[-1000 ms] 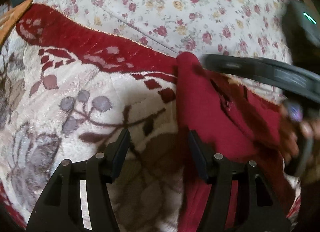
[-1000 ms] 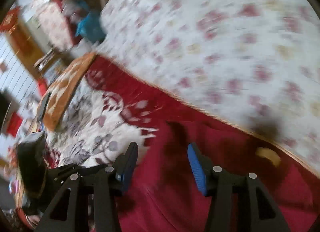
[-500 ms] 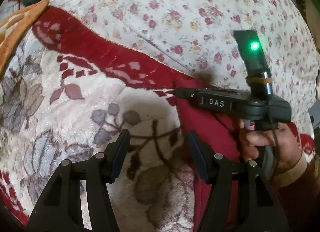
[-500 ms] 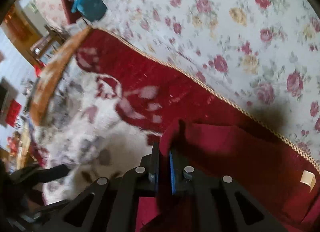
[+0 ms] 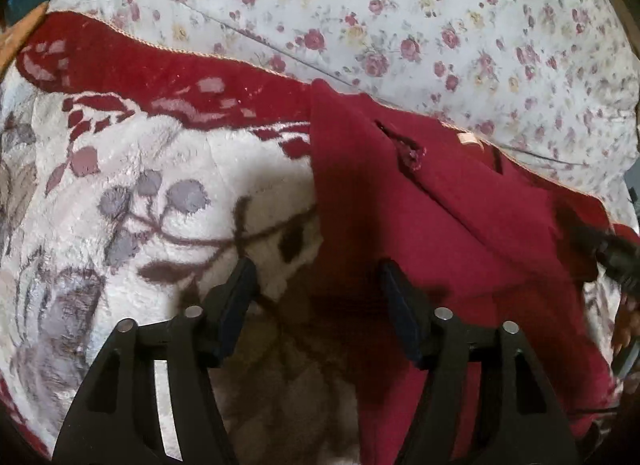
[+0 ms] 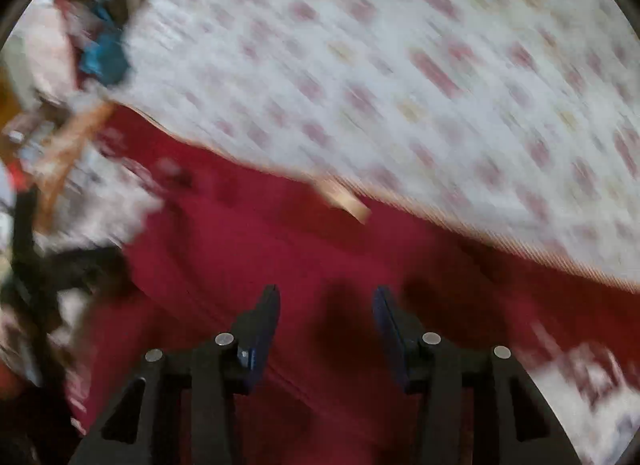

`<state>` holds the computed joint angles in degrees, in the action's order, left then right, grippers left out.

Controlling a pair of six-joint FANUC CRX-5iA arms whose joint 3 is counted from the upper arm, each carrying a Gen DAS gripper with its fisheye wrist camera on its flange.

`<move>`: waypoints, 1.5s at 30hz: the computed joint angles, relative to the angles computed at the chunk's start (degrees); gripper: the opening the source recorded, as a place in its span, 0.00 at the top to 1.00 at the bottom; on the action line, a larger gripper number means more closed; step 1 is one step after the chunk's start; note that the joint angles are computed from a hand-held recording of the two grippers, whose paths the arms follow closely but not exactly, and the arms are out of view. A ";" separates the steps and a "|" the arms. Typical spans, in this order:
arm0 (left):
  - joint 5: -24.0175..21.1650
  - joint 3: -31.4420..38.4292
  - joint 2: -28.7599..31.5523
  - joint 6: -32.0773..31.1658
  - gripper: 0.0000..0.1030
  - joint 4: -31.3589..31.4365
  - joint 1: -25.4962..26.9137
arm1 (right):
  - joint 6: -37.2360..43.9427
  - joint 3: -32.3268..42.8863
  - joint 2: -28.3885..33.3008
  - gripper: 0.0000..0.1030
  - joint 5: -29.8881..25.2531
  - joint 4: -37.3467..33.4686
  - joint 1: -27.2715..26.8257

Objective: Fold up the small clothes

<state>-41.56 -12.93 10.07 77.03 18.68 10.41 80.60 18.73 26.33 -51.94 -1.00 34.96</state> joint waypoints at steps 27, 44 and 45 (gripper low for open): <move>3.37 -1.52 -3.47 0.71 0.35 1.08 -2.56 | -20.02 -28.40 -23.40 0.35 9.15 7.33 -1.12; -0.71 -18.42 -25.24 -7.86 0.34 5.06 1.25 | -21.76 -44.06 -38.60 0.29 8.13 2.13 2.99; -1.98 -20.65 -27.13 -10.19 0.34 7.53 2.22 | -21.40 -43.93 -38.23 0.29 7.81 1.45 2.96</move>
<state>-43.54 -33.58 -17.06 66.83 26.22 12.63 59.20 -25.20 -11.91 -44.13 0.45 37.92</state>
